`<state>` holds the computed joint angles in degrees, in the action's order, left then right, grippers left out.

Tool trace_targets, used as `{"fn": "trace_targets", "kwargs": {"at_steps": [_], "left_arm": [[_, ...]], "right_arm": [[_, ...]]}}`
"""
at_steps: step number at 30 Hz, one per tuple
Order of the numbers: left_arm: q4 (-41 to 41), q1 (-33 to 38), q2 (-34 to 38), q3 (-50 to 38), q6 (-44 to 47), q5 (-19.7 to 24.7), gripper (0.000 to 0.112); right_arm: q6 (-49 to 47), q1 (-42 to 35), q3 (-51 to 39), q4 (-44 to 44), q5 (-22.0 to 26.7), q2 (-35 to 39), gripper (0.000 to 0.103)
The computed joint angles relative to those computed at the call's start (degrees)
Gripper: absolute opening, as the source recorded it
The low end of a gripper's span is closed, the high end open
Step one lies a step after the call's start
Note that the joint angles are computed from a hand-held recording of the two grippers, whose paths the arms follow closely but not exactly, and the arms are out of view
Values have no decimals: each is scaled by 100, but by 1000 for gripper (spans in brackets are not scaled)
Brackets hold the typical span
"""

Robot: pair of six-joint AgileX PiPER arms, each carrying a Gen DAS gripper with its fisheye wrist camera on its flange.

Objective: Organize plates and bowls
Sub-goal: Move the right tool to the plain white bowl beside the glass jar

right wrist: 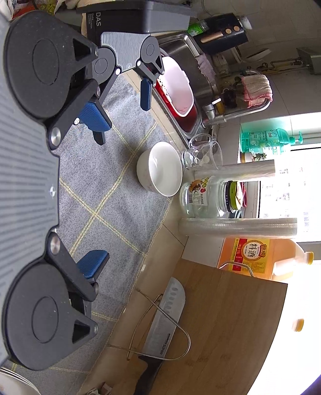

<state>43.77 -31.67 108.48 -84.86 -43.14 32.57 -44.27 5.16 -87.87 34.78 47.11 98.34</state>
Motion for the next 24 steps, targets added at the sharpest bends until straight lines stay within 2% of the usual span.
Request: {"fn": "trace_targets", "kwargs": {"at_steps": [5,16,22,24], "left_arm": [[-436,385,507,-515,284,-84,97],[-1069,775,994,-915,887,-738,96],[-1219,897,1138,-1008,1102,-1014,96],[-1313,952,1147,-984,1182,-1154,96]], "right_arm": [[521,248,-771,-286,151,601,103],[1779,577,-2952,-952,1035,2044,103],[2173,769,-4405,-1205,1554,2911,103],[2357,830,-5151,-1310,1858,3329,103]]}}
